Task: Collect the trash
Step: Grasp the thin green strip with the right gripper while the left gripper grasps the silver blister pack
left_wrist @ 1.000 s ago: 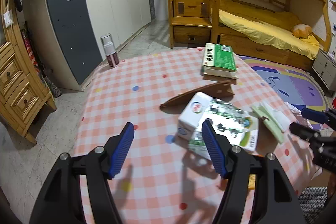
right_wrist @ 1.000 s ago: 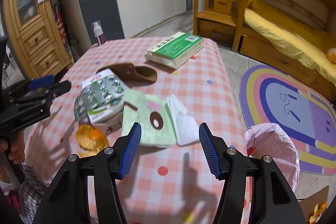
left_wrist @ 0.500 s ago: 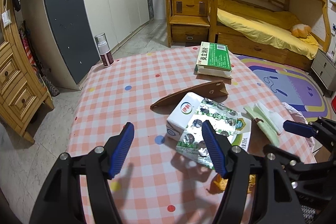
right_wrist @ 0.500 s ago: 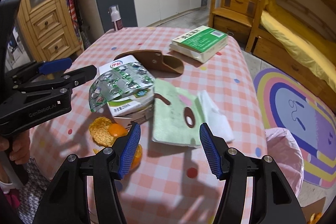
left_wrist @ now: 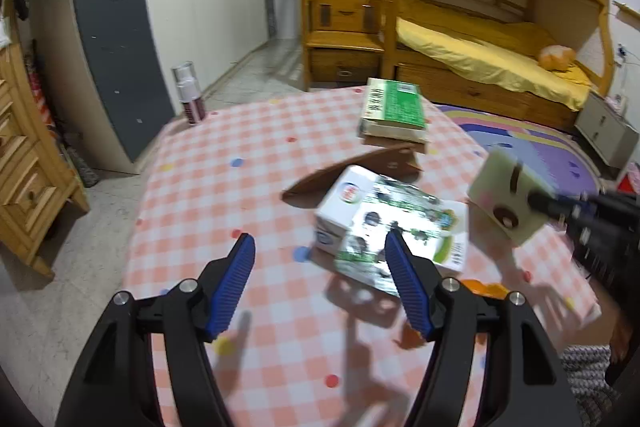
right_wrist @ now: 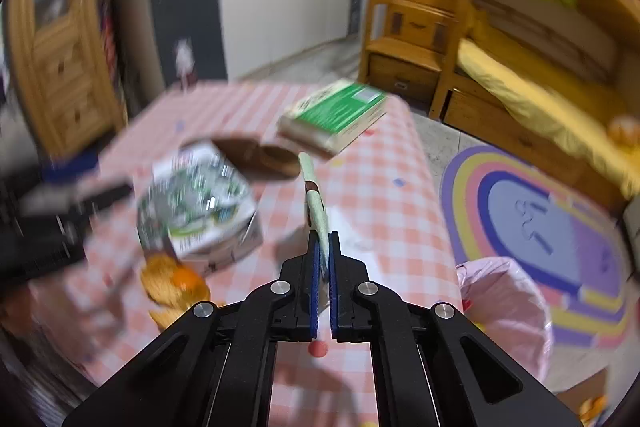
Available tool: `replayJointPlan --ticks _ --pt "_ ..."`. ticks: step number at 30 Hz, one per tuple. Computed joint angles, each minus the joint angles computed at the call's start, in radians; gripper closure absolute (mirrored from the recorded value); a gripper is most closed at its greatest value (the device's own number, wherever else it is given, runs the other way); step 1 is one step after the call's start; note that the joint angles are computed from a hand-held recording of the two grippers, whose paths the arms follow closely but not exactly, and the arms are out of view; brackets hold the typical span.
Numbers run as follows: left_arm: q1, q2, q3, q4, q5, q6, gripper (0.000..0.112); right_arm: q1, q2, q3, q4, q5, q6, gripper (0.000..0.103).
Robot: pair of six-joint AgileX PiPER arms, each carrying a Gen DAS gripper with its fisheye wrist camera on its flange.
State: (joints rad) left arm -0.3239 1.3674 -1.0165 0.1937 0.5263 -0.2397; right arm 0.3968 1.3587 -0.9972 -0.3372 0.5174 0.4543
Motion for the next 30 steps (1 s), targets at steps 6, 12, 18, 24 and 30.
replayJointPlan --ticks 6,12,18,24,30 --pt "-0.033 0.039 -0.018 -0.099 -0.004 0.117 0.033 -0.111 -0.053 0.027 0.245 -0.049 -0.189 0.100" --pt "-0.083 0.121 -0.070 0.018 -0.007 0.022 0.033 -0.136 -0.055 0.024 0.320 -0.050 -0.253 0.100" --pt "-0.059 0.159 -0.105 -0.081 0.010 0.102 0.040 -0.156 -0.054 0.025 0.378 -0.046 -0.310 0.100" --pt "-0.080 0.141 -0.083 -0.019 0.000 0.050 0.053 -0.159 -0.063 0.032 0.400 -0.050 -0.329 0.100" --pt "-0.039 0.070 -0.053 -0.084 -0.037 0.086 0.055 -0.163 -0.086 0.044 0.413 -0.068 -0.338 0.100"
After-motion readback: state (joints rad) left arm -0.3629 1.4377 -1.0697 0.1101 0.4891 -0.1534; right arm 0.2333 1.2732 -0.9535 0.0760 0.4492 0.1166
